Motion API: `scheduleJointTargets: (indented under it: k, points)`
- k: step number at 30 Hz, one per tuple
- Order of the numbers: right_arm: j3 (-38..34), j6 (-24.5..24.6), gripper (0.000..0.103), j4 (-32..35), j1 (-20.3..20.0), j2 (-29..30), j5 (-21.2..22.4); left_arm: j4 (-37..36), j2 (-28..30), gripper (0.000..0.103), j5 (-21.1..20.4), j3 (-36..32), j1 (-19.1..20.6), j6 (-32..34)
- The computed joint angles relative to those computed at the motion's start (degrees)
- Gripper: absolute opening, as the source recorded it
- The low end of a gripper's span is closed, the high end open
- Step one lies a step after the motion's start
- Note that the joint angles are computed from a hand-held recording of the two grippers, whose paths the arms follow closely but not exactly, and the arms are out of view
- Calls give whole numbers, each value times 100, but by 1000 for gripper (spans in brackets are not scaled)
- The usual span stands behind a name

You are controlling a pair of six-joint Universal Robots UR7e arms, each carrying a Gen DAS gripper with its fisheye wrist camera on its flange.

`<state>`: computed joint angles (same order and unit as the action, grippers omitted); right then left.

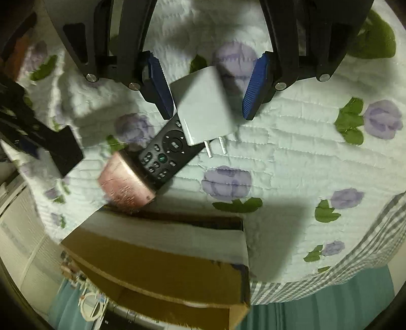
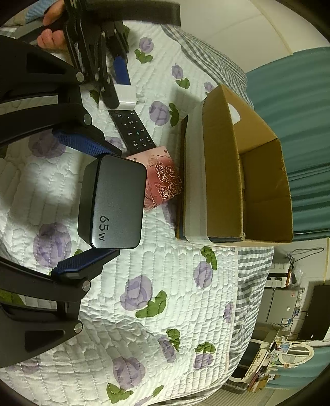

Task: Organize rigid objects
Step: 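Carry both chargers over the box and open both grippers to drop them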

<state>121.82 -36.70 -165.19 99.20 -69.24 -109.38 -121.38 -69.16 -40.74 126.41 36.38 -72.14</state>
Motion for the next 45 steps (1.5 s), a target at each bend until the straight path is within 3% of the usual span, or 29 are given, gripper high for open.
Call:
scheduleJointTargets:
  k: [4, 11, 15, 19, 24, 32, 34, 37, 40, 45]
  points:
    - [-1, 4, 68, 30, 7, -44, 57, 457, 214, 52, 203, -159, -100, -2]
    - [-31, -96, 68, -27, 188, -279, 352, 836, -131, 41, 627, -152, -578, -301]
    - [-266, -178, 68, 23, 385, -325, 563, 738, -291, 35, 948, -257, -694, -90]
    - [-736, -285, 68, -72, 632, -81, 605, 228, -265, 34, 1389, -497, -731, 683]
    - [-1501, -324, 68, -106, 838, 465, 711, -875, 68, 34, 1842, -1088, -444, 2227]
    - [-2280, -335, 68, -234, 792, 1247, 716, -2513, 898, 36, 1910, -1984, 485, 4328]
    - [-2408, -326, 68, -130, 731, 1407, 682, -2673, 1023, 37, 1861, -2068, 648, 4514]
    - [-2571, -295, 68, 73, 694, 1578, 615, -3209, 1172, 53, 2034, -2010, 724, 4847]
    - [-2713, -287, 68, 115, 685, 1746, 596, -3325, 1101, 53, 1999, -1930, 775, 4901]
    - [-2990, -243, 68, 95, 736, 2082, 443, -2961, 818, 54, 1962, -1753, 826, 4363]
